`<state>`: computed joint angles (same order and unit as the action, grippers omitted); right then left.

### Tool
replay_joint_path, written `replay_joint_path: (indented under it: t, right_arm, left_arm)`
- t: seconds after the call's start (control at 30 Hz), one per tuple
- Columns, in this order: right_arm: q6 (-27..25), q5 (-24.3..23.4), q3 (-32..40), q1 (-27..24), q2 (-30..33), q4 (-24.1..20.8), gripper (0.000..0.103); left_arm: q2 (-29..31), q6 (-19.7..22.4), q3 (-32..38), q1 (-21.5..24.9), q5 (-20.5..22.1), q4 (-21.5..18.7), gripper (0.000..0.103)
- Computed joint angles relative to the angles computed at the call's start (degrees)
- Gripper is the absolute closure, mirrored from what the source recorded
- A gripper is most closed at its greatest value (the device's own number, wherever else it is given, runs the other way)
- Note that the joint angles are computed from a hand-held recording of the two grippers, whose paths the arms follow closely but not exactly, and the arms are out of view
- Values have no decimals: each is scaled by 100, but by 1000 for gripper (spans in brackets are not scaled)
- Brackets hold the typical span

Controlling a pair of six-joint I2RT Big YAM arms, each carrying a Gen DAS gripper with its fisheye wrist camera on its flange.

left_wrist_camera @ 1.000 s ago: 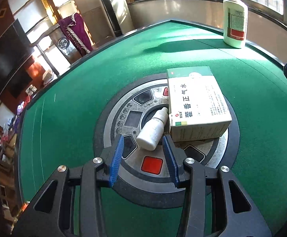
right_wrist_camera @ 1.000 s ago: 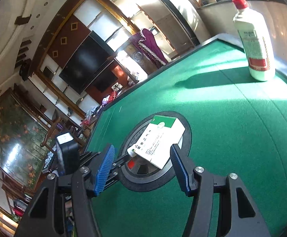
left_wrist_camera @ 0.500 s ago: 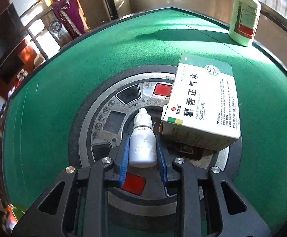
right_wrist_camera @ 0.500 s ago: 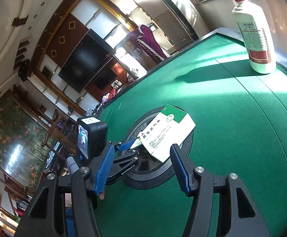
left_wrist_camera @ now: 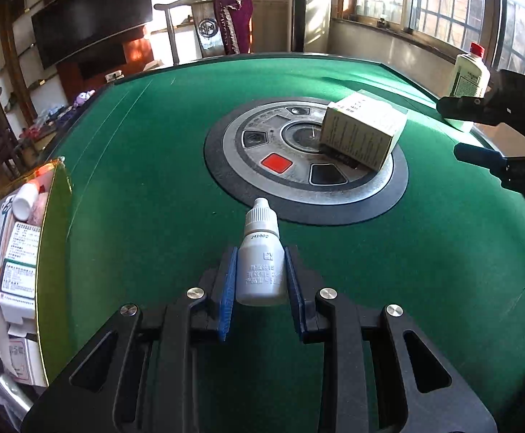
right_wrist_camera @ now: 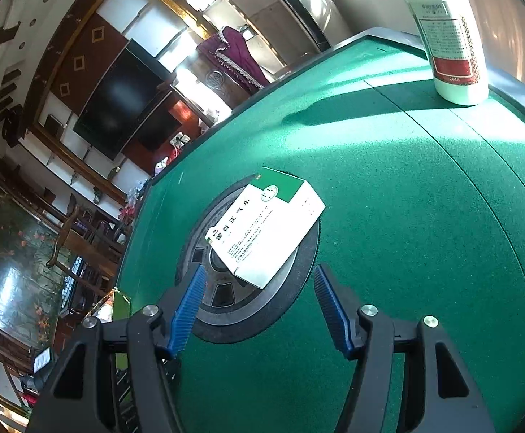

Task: Organize objects
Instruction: 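Grasp the small white dropper bottle with the left tool while the right grasps the green-and-white medicine box, then carry the dropper bottle and green-and-white box over the white tray with both tools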

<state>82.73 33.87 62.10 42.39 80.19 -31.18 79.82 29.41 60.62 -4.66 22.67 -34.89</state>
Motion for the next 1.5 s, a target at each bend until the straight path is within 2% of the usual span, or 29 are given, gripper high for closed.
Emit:
replay_joint_path:
  t: [0.1, 0.3, 0.37, 0.5, 0.53, 0.6, 0.67, 0.77, 0.9, 0.97, 1.1, 1.17, 1.23, 1.3, 1.37, 1.4, 1.47, 1.5]
  right_arm:
    - [306, -184, 226, -125, 200, -174, 34]
    - [756, -582, 1348, -535, 900, -1281, 29]
    - [946, -710, 1890, -685, 1241, -1829, 29]
    - [1363, -1045, 2766, -942, 1833, -2830, 29]
    - [1349, -1114, 3038, -1005, 2025, -3180, 29]
    - [1433, -1418, 3297, -1135, 2263, -3512, 29]
    - [1425, -1556, 3330, -1201, 2361, -3522, 25]
    - [951, -1520, 3656, -1199, 2590, -3927, 24]
    - [-110, -1448, 3474, -1121, 2477, -3636, 27]
    - [-367, -1374, 3234, -1028, 2300, -3459, 27]
    - [-546, -1014, 2465, -651, 1705, -2829, 28]
    - [-538, -630, 2088, -304, 1401, -2477, 28]
    - [-481, -218, 1938, 28, 1265, -2418, 28]
    - [-639, 173, 1548, 298, 991, -1778, 28]
    - [-691, 586, 1423, 549, 929, -1633, 28]
    - [-723, 810, 1314, 645, 895, -1498, 28]
    - [-783, 709, 1175, 612, 831, -1307, 28]
    - [-893, 621, 1070, 596, 757, -1075, 28]
  left_arm:
    - [73, -87, 15, 4, 2, 7, 78]
    - [274, -239, 219, 75, 267, -215, 78]
    - [315, -196, 277, 103, 312, -310, 78]
    - [230, -145, 184, 75, 238, -170, 78]
    - [216, -133, 169, 85, 250, -148, 78]
    - [229, -134, 180, 93, 263, -171, 78]
    - [274, -106, 224, 102, 270, -237, 78]
    - [270, -80, 219, 125, 297, -258, 78]
    - [292, -40, 240, 124, 282, -307, 78]
    - [329, -30, 266, 127, 262, -340, 78]
    - [343, -5, 281, 124, 247, -372, 78]
    - [327, 46, 261, 125, 265, -368, 78]
    - [318, 60, 247, 127, 277, -363, 78]
    - [305, 91, 247, 170, 409, -384, 78]
    - [298, 33, 247, 197, 446, -354, 78]
    - [297, 15, 257, 247, 620, -363, 78]
    - [248, -40, 214, 270, 630, -238, 78]
    - [230, -69, 200, 276, 641, -189, 78]
